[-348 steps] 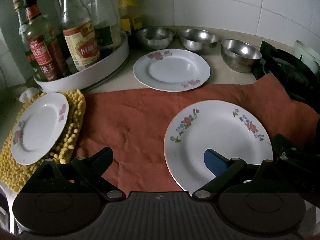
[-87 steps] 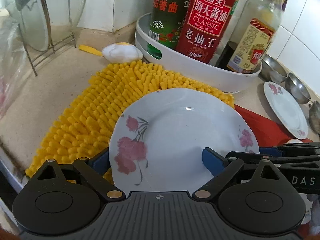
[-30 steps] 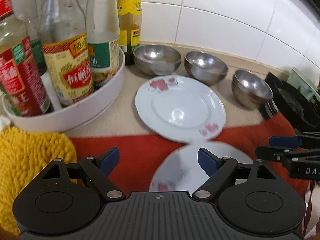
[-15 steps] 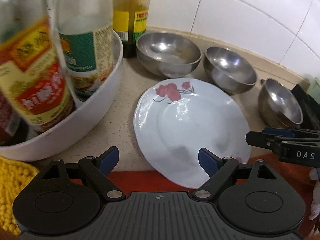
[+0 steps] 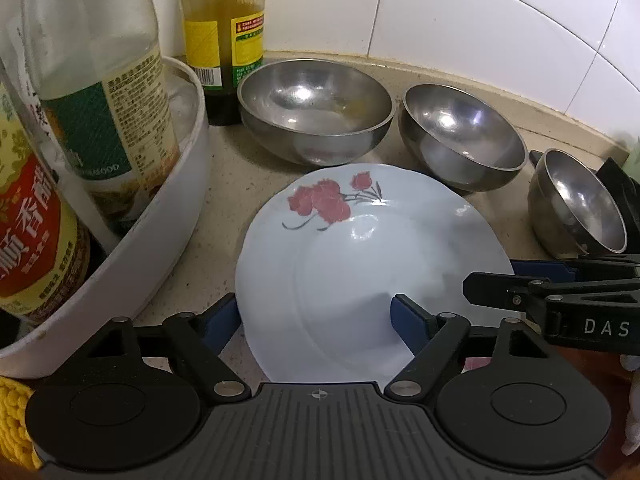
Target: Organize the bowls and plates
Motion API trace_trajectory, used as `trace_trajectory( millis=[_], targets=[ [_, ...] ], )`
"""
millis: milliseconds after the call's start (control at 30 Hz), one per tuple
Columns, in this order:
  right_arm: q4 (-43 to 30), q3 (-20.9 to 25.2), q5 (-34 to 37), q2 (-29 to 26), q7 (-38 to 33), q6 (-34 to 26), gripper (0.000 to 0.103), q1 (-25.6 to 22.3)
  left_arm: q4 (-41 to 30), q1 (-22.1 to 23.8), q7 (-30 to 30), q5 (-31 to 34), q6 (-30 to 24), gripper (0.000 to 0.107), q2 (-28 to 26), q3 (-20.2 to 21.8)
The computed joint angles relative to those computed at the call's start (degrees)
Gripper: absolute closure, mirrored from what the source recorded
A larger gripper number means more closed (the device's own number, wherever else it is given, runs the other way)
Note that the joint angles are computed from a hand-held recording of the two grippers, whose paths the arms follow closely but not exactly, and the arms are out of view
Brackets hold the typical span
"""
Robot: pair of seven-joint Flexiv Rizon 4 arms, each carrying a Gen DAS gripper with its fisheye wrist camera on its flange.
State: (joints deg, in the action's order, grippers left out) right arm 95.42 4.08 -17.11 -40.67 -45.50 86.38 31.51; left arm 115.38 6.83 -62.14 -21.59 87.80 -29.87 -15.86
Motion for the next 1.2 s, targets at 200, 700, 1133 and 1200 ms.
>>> trace_trajectory(
  millis=[200, 700, 1133, 1200],
  targets=[
    [-0.7, 0.0, 0.2, -0.5, -0.1, -0.1, 0.062, 0.0, -0.1, 1.3, 0.9, 0.2, 1.3, 0.019, -0.7, -1.5],
    [0.6, -2.1, 0.3, -0.1, 0.8, 1.9, 0.064, 1.7, -0.6, 3.7, -0.2, 3.2, 3.2, 0.020, -2.2, -3.8],
    [3.1, -3.0, -0.1, 1.8, 2.7, 2.8, 0.064, 2.5, 2.0, 5.9, 0.0, 3.9, 5.4, 0.021, -0.3, -6.4],
    [3.6, -3.6, -0.2, 2.2, 3.0, 3.5, 0.064, 3.0, 2.3, 6.2, -0.4, 4.3, 5.8, 0.021, 0.0, -6.7]
  ],
)
